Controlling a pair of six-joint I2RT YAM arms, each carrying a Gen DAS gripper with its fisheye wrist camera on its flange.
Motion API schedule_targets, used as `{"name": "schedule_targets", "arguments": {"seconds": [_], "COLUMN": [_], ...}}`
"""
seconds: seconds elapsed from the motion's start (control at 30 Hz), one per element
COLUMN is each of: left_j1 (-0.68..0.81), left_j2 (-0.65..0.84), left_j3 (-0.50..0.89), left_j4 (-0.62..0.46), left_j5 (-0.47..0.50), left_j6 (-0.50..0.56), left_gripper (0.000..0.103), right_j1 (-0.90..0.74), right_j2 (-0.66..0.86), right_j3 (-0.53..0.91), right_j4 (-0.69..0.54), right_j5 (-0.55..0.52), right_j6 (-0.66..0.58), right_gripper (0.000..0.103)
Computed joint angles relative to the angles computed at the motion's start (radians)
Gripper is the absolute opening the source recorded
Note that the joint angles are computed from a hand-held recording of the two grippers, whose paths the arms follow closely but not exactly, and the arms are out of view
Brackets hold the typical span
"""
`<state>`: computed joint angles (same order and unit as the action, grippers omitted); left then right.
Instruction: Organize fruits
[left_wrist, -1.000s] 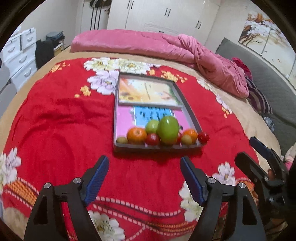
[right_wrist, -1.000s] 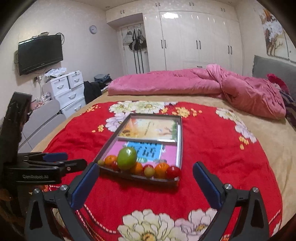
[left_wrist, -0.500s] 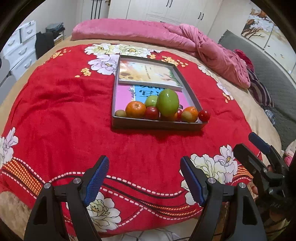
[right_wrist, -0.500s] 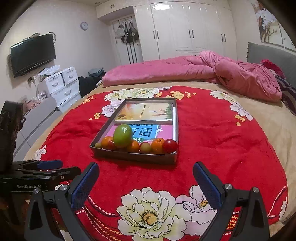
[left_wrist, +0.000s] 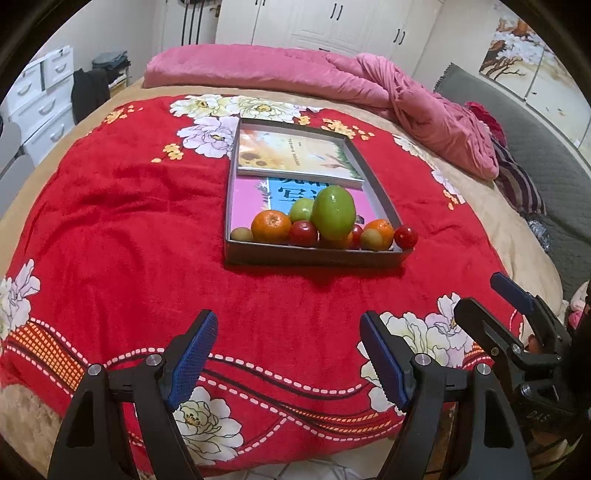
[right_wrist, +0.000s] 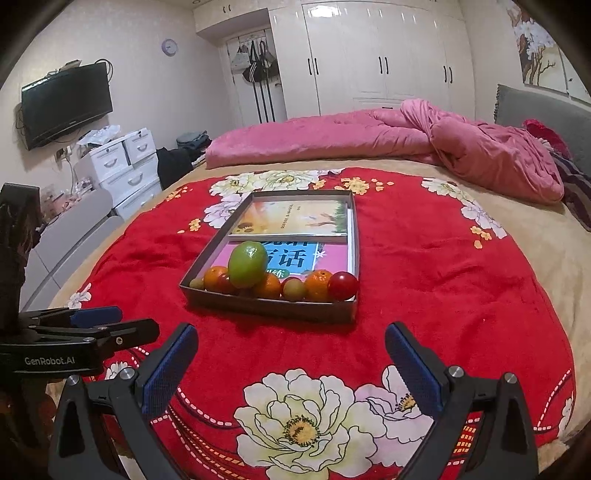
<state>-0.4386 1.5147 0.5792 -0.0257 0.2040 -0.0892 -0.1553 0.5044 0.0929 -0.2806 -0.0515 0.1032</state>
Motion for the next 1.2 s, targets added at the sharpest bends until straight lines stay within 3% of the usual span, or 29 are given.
{"name": "schedule_targets", "arguments": {"seconds": [1.2], "left_j1": [-0.010], "left_j2": [-0.030], "left_j3": [0.002], "left_j4": [-0.020], "left_j5": [0.004], "left_j6": [0.019], "left_gripper": [0.080], "right_j1": [0.007], "right_j2": [0.041], "right_j3": [0.003], "right_j4": [0.023], "right_j5": [0.012], "right_j6": [0.001], "right_gripper": [0.102]}}
